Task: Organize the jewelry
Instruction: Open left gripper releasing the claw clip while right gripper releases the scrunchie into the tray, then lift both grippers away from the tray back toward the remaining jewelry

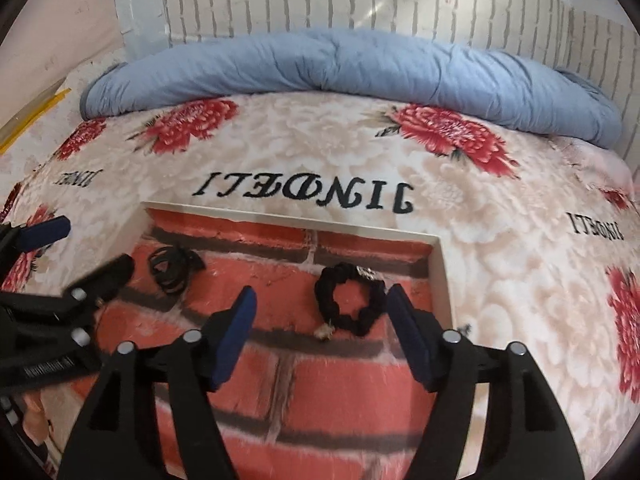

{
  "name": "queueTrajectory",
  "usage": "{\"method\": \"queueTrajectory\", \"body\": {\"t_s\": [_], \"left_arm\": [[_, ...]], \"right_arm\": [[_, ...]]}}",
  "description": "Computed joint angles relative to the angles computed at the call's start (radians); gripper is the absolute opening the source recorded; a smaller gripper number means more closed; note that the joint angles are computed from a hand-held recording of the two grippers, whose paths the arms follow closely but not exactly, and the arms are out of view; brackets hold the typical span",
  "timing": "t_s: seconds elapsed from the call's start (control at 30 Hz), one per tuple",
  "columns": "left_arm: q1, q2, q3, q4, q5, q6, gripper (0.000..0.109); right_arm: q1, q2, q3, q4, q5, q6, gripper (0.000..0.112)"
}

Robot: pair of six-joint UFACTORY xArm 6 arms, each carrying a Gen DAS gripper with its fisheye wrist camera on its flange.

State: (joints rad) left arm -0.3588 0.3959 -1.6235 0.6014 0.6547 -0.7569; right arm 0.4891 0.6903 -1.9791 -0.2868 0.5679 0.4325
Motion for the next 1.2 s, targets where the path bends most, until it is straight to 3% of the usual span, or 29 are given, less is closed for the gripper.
{"method": "queueTrajectory", "body": {"t_s": [0.1, 0.27, 0.4, 0.57, 0.7, 0.8, 0.87, 1.1, 1.2], "left_arm": [[-0.006, -0.107, 0.129, 0.064, -0.03, -0.079, 0.094], [-0.041, -0.278, 0.347, 0.214, -0.042, -0.241, 0.097], [-0.065, -0.397, 0.498, 0.253, -0.075, -0.325, 0.098], [-0.115, -0.548, 0.666, 0.42, -0.089, -0.536, 0.098], [-0.186, -0.647, 0.771, 0.563, -0.005, -0.74, 0.098], [-0.219, -0.72, 0.855, 0.624, 0.008, -0.857, 0.098], [-0.266, -0.757, 0.898, 0.669, 0.065, -0.915, 0.098], [-0.307, -0.817, 0.965, 0.668, 0.066, -0.961, 0.098], [-0.346, -0.821, 0.961, 0.675, 0.128, -0.944, 0.098]], "right_arm": [[0.0, -0.112, 0.17, -0.041, -0.074, 0.065, 0.068], [-0.002, -0.326, 0.504, -0.254, -0.204, 0.292, 0.068], [-0.014, -0.438, 0.682, -0.393, -0.272, 0.473, 0.068], [-0.023, -0.595, 0.873, -0.79, -0.306, 0.834, 0.068], [-0.019, -0.705, 0.989, -1.064, -0.283, 1.105, 0.068], [-0.026, -0.766, 1.06, -1.152, -0.283, 1.195, 0.068], [-0.027, -0.811, 1.113, -1.211, -0.276, 1.242, 0.068], [-0.037, -0.911, 1.229, -1.249, -0.271, 1.288, 0.068], [-0.06, -0.959, 1.269, -1.224, -0.27, 1.292, 0.068]]}}
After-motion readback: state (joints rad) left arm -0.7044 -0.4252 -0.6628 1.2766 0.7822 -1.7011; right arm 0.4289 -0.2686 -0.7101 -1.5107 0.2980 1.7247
